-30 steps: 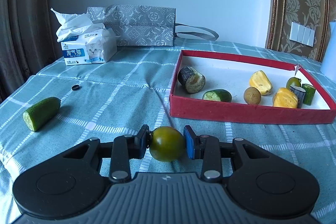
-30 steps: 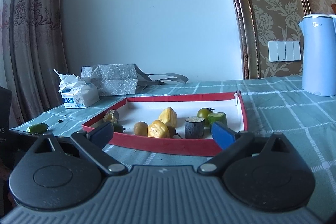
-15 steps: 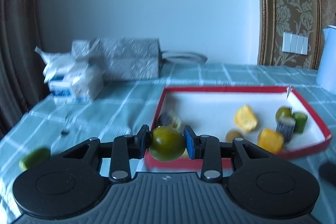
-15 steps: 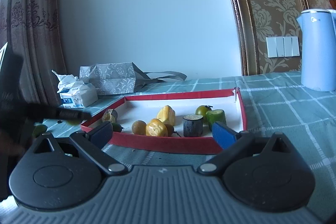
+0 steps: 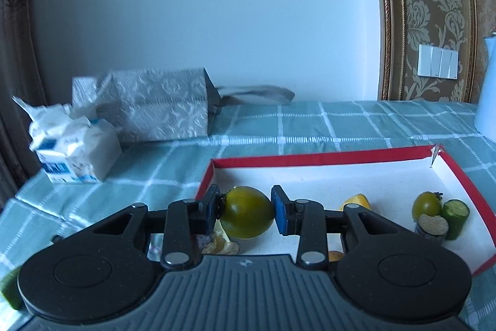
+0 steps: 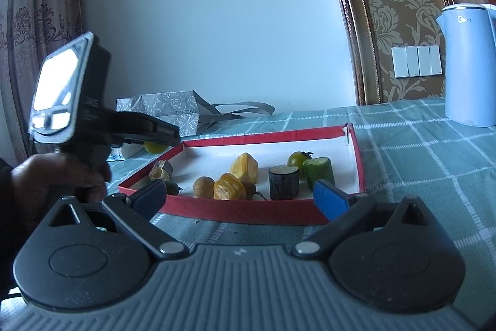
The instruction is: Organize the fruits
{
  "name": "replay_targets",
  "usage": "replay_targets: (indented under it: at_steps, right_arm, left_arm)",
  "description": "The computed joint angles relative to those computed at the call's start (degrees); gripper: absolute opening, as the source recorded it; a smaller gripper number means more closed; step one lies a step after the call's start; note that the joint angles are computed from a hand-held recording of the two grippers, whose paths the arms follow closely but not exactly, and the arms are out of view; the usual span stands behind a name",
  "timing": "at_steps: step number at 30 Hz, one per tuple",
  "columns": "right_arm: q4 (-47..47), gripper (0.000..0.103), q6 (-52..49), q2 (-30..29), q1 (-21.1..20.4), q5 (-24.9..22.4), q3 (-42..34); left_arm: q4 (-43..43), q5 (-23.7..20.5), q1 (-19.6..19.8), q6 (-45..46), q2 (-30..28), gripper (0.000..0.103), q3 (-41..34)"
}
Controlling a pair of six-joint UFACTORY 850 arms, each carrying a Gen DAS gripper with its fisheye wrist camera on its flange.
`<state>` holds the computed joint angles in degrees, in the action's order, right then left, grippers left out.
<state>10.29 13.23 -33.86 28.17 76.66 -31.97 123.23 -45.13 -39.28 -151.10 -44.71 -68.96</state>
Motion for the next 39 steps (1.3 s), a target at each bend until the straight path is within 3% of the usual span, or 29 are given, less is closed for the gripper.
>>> replay_targets:
  at_steps: [4,6,7,9,10,12,21,33,39]
  right_arm:
    - [-0.6,0.101,0.5,0.0,-0.3,-0.3,-0.1]
    - [-0.9,0.101,0.8,0.0,-0.4,-0.2,-0.1]
    - [-1.1,0.101,0.9,0.0,-0.5,-0.1,-0.1]
    - [-1.6,0.101,1.0,0.0,-0.7,0.0,0.0]
    - [-1.6,0.101,1.1,0.1,-0.7,0.0,0.0]
    - [-1.7,0.101,1.3,0.1,-0.7,-0.1,0.0]
    - [-0.7,0.101,0.5,-0.1,-0.5,0.3,-0.1]
    - [0.5,0.103,-3.7,0.3,1.0,0.4,0.2]
    - [7.2,0.103,-9.1,0.2,3.8,-0.2,-0.5]
  left_arm:
    - [4.9,4.7,1.7,-3.9,-0.3,0.035,-0.3]
    - [4.1,6.7,2.0,-3.2,-0.7,0.041,-1.0]
    - [3.0,6.4,1.8,-2.4,-0.9,0.048,-1.3]
    - [2.3,4.0,1.2,-1.8,-1.4,0.088,-1.3]
    - [1.6,1.6,0.7,-1.3,-1.6,0.090,-1.1]
    - [0.4,-1.5,0.0,0.2,-1.7,0.091,-0.9]
    - [-1.1,-3.8,-1.3,0.9,1.5,0.091,2.8]
    - [1.9,-8.6,-3.8,-6.5,6.8,0.091,14.3]
    - [3.6,-8.4,-3.8,-10.2,8.2,0.091,17.2]
